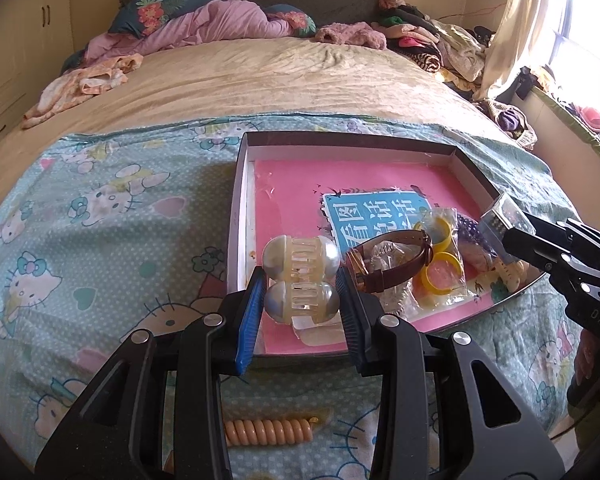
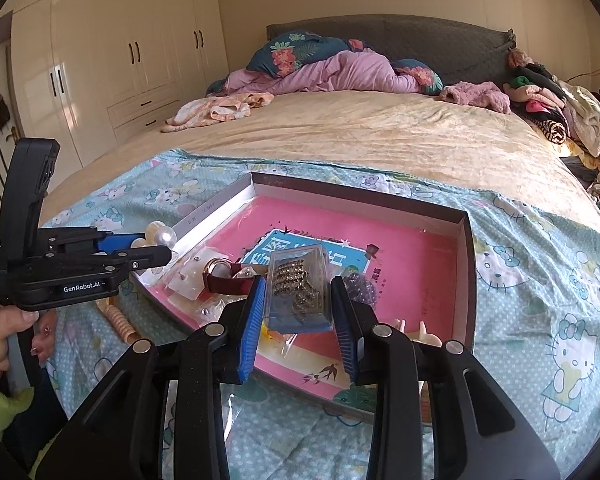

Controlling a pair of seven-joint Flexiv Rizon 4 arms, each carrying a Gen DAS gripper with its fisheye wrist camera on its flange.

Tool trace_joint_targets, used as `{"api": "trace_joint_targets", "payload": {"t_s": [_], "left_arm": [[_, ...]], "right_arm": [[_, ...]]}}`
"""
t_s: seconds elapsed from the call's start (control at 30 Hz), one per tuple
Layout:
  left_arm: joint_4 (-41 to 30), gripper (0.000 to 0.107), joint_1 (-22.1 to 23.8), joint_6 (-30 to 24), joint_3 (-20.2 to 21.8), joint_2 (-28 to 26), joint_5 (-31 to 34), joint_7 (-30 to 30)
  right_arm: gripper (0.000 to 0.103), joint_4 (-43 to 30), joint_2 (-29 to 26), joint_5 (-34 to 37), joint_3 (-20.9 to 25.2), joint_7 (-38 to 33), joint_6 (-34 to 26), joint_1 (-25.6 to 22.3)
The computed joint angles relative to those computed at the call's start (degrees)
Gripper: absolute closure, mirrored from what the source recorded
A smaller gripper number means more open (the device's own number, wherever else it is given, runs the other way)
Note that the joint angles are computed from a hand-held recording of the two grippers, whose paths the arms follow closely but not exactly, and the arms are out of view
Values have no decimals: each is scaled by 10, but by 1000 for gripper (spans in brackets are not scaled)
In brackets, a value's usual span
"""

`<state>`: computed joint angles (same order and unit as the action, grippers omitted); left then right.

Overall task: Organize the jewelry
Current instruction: 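Open both tools to release the earrings and stud bag in the box, withdraw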

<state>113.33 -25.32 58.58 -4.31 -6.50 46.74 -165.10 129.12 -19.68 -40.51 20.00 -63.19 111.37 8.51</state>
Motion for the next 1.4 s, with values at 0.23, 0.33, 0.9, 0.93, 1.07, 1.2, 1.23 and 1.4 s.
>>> {"api": "trace_joint_targets", "payload": {"t_s": [0.23, 0.33, 0.9, 0.93, 1.07, 1.2, 1.23, 1.4], "left_arm": [[-3, 79, 3, 5, 3, -4, 1, 0], [-3, 79, 6, 11, 6, -7, 0, -1], [-9, 79, -3, 23, 16, -25, -11, 10], [-9, 79, -4, 23, 17, -26, -12, 11], [-9, 79, -6, 23, 19, -27, -15, 12], [-7, 79, -6, 23, 19, -25, -16, 14], [-6, 79, -6, 23, 19, -25, -19, 16], [-5, 44, -14, 2, 16, -8, 2, -12]], "right_arm": [[71, 2, 6, 65, -43, -39, -2, 62], [71, -3, 2, 76, -35, -48, -6, 60], [66, -20, -22, 113, 2, -82, -48, 50], [62, -20, -21, 115, 2, -82, -49, 49], [44, -10, -12, 132, -6, -84, -34, 59], [32, 3, 0, 135, -8, -80, -23, 58], [31, 7, 4, 137, -9, -79, -18, 58], [19, 30, 23, 128, -11, -63, 6, 46]]}}
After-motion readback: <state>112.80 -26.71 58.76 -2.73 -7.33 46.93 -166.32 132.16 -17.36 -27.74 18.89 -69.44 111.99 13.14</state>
